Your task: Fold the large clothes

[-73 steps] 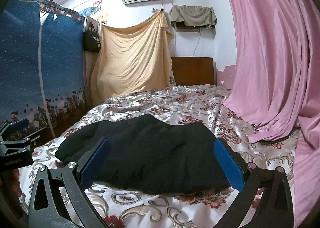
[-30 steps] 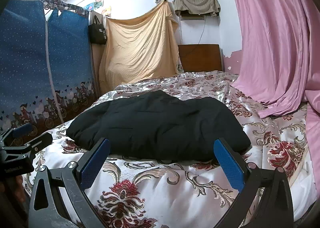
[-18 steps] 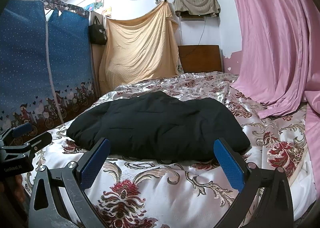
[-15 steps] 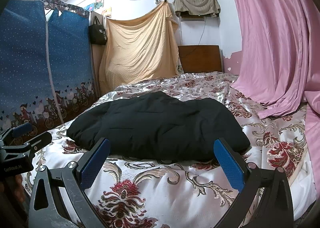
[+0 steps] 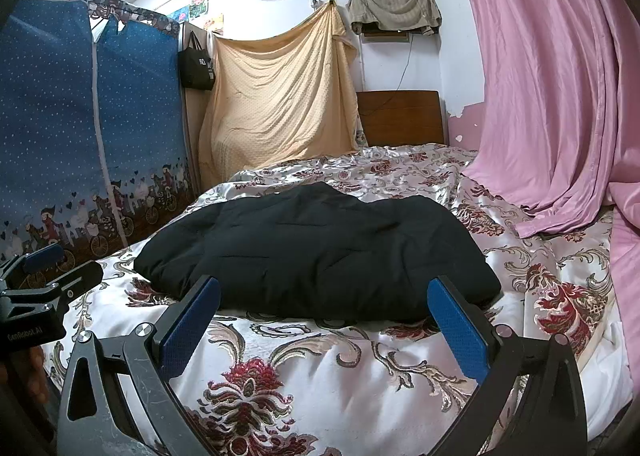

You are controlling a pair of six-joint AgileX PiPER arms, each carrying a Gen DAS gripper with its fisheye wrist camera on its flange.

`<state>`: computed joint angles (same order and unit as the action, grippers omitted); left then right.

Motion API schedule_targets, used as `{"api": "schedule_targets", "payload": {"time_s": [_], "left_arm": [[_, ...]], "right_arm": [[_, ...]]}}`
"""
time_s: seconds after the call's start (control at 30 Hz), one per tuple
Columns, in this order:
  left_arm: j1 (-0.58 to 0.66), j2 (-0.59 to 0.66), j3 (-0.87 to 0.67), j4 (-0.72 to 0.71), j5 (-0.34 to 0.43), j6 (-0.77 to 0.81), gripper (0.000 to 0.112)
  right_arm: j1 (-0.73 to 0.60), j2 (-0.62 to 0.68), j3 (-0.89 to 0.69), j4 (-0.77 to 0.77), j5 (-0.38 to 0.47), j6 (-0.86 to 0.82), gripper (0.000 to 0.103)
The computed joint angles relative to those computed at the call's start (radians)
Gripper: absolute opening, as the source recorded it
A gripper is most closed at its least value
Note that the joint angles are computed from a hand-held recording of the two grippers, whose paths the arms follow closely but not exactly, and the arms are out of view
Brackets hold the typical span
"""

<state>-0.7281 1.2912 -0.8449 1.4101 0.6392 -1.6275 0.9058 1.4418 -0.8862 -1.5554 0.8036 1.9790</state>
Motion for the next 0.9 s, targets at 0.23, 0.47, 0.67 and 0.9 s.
{"api": "schedule_targets", "payload": {"time_s": [0.23,0.47,0.67,0.9], "left_arm": [[-0.002,-0.001,0.004,0.005,0.001,-0.007,0.103],[-0.003,-0.001,0.007,0.01,0.002,-0.014,0.103],[-0.001,-0.002,0.007,0.008,-0.001,-0.012,0.103],[0.0,-0.003,0.01,0.013,-0.002,-0.017,0.103]], "right_arm": [[0.004,0.004,-0.002,0.0,0.003,0.003,0.102],[0.005,0.005,-0.003,0.001,0.005,0.003,0.102],[0.006,0.005,-0.003,0.001,0.006,0.002,0.102],[0.017,0.004,0.001,0.003,0.012,0.005,0.102]]}}
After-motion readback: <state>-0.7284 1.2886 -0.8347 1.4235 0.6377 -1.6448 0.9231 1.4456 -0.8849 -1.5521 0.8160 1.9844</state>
